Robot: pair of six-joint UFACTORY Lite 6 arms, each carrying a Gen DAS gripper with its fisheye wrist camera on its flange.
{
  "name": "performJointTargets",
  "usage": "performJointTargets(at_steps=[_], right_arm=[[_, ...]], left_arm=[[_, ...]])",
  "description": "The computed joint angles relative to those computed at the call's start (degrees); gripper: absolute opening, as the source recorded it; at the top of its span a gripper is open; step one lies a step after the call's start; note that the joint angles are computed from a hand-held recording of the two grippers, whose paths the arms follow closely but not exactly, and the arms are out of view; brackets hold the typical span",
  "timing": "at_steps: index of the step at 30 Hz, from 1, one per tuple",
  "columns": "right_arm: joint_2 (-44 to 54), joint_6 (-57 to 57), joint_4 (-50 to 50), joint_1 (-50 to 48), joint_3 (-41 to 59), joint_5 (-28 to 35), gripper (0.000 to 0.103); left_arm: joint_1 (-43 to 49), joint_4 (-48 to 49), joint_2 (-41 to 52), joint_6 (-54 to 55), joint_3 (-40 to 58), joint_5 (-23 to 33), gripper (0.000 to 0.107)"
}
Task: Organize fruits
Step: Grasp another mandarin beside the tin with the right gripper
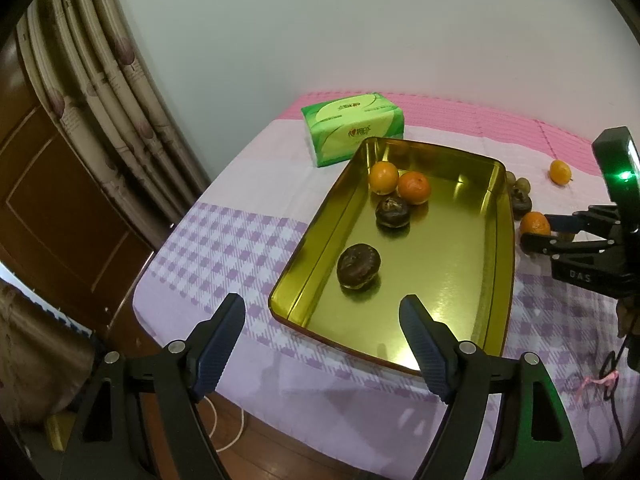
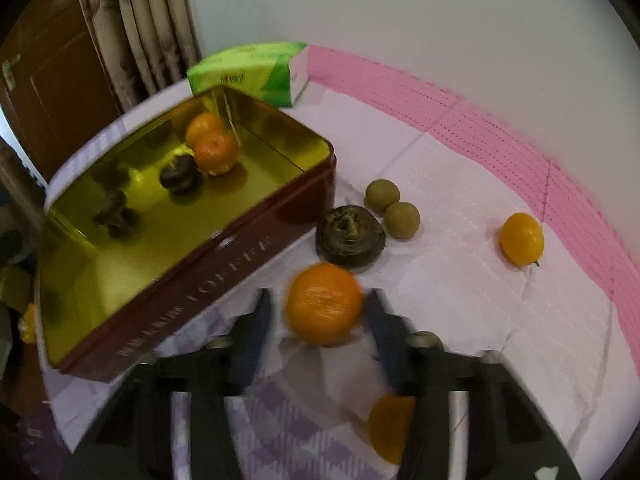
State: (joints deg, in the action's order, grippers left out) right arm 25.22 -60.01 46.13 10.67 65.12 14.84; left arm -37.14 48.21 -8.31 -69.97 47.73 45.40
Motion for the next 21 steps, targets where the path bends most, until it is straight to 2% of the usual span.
performJointTargets(at_steps=[2, 6, 9, 12, 15, 17, 21], right_arm=[[-1.9, -2.8, 2.6, -0.4, -1.5, 1.0, 0.037], [-14.6, -18.8, 18.1, -6.0, -13.1, 2.9, 0.037], [-23.6, -29.7, 26.3, -16.8, -22.4, 3.4, 0.037], [-23.2, -35.4, 27.0, -30.8, -23.9, 4.8, 0.037], [-19.5, -47.0, 33.3, -40.5, -23.3, 2.0, 0.037], [-17.1, -51.6, 36.2, -45.3, -22.4, 2.8, 0.038], [-14.9, -60.0, 42.7, -51.3, -22.6, 6.6, 0.038]], left_arm=[[0.1, 0.0, 0.0, 0.2, 0.0, -0.1, 0.080], [-1.7, 1.5, -0.4, -0.9, -0.3, 0.5, 0.080], [-4.5, 3.7, -2.4, -2.1, -0.8, 1.1, 0.080], [-7.3, 3.8, -5.7, 0.2, -0.6, -0.9, 0.080], [-7.5, -6.3, -6.5, 12.7, 2.6, -7.8, 0.080], [-6.3, -15.6, -4.3, 22.5, 6.0, -12.0, 0.080], [-6.0, -32.9, 9.1, 39.7, 20.3, -13.5, 0.080]])
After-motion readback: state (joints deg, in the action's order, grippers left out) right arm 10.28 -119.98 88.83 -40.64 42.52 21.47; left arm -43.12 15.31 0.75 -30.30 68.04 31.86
